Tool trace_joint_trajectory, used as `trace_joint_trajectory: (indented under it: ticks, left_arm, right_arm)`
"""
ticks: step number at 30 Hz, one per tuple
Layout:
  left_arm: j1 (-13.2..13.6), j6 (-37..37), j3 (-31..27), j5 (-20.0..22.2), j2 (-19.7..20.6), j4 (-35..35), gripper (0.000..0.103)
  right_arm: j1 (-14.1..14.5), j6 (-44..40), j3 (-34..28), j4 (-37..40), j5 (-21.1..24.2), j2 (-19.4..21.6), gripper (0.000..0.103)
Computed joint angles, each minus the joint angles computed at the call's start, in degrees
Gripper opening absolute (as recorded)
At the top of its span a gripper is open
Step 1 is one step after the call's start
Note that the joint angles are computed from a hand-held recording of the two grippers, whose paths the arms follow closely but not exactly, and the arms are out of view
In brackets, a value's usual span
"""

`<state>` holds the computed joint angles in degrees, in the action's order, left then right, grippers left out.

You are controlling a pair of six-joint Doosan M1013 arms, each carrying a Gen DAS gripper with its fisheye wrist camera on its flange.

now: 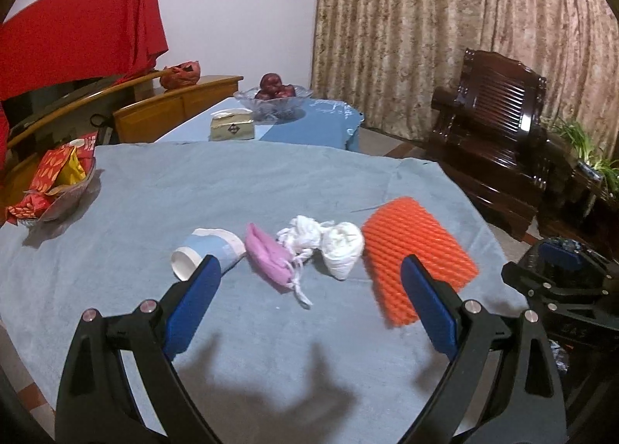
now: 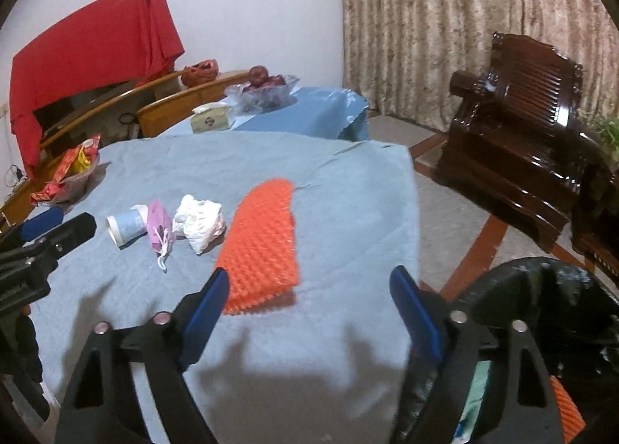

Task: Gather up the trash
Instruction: 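Move both grippers back over the table toward the remaining trash, then grasp the second orange foam net with the right gripper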

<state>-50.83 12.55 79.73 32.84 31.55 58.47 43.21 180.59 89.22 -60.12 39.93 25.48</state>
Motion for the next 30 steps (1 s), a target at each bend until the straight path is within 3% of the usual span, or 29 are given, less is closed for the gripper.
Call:
trace_joint_trajectory:
  ticks: [13, 19, 23, 30]
  left_arm:
    - [1.8, 3.2, -2.0, -0.2, 2.3, -3.6, 0.091]
    - [2.1, 4.0, -2.7, -0.3, 3.0, -4.9, 0.091]
    - [2.2, 4.4, -2.8, -0.3, 3.1, -5.4, 0.091]
    - [2.1, 4.5, -2.8, 0.0, 3.0, -5.5, 0.091]
  right_arm:
    - [-2.4, -8.7, -4.8, 8.8, -3.5, 4.9, 0.066]
    - [-3.1, -12.9, -5.4, 12.7, -6.1, 5.6, 0.040]
    - [-3.1, -13.8, -5.0, 12.7, -7.8, 5.5, 0.016]
    - [-2.4, -11.5, -3.4, 9.2, -11.1, 4.2, 0.013]
